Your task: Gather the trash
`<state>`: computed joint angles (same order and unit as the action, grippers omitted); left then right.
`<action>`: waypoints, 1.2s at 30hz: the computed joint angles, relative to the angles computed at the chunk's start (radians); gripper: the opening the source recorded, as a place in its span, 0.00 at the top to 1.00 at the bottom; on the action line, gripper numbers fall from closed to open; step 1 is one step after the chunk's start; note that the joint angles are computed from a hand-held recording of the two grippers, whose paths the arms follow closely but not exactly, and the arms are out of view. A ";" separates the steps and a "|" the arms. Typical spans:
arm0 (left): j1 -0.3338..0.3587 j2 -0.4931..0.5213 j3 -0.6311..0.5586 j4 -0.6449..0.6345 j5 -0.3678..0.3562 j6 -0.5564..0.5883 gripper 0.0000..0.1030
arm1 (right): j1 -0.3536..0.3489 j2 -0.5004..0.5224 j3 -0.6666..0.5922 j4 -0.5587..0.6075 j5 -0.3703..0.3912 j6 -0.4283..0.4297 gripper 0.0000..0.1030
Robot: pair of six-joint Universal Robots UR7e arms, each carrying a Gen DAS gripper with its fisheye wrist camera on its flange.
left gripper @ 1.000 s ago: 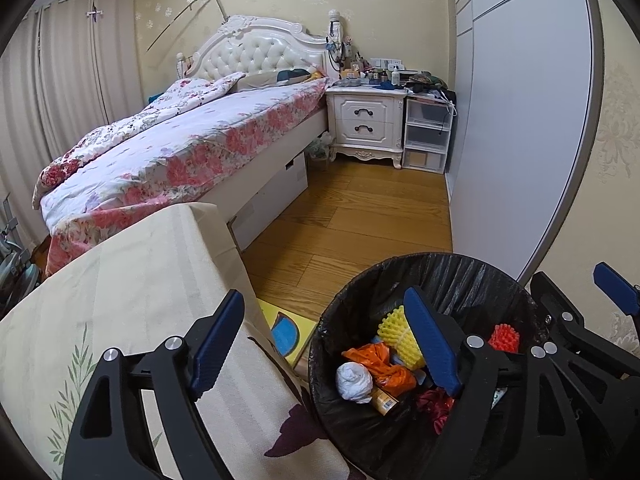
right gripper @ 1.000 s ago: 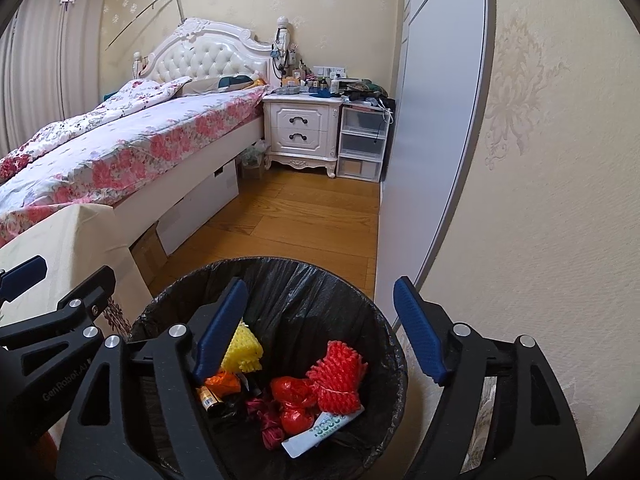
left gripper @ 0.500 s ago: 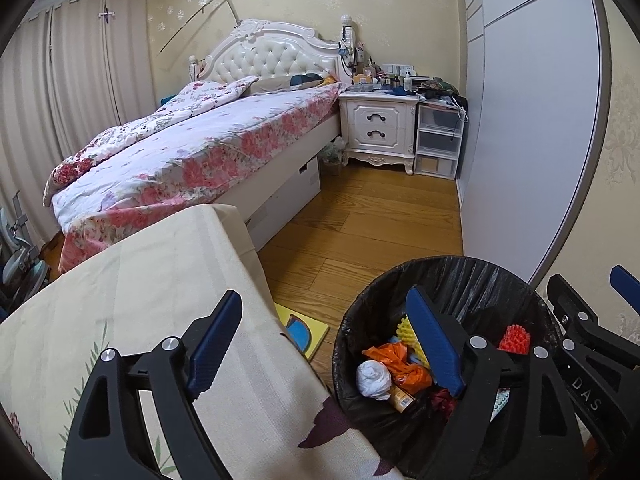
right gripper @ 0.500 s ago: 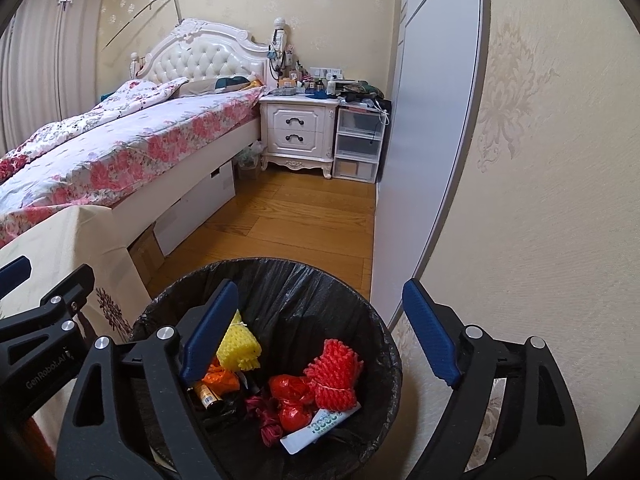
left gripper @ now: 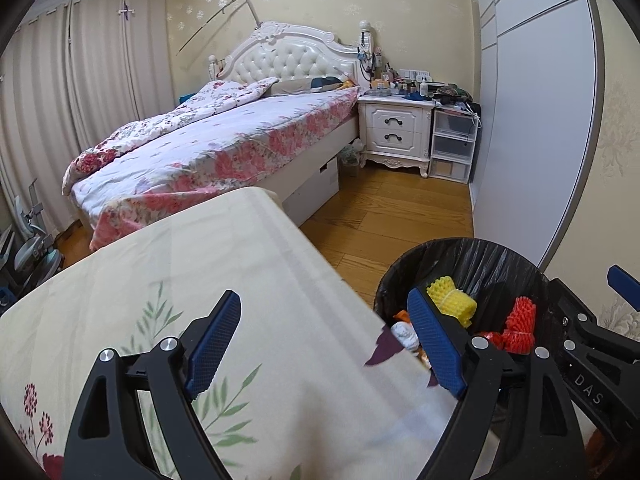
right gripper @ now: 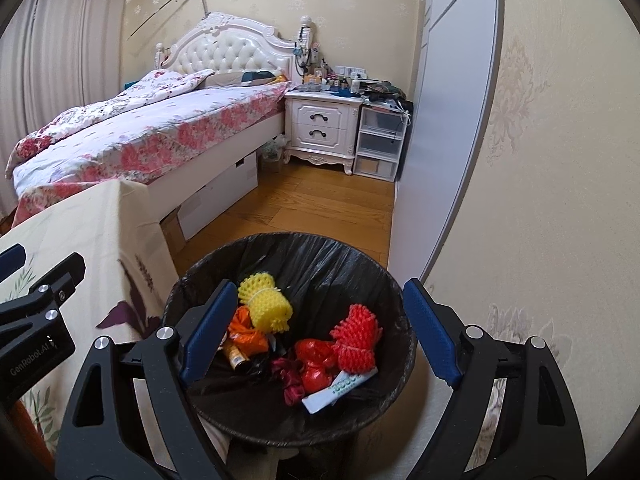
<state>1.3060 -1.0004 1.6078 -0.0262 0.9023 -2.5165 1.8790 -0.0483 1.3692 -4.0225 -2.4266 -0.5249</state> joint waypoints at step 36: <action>-0.020 -0.292 0.293 -0.110 -0.029 -0.023 0.19 | 0.125 -0.010 0.139 -0.168 -0.002 -0.056 0.19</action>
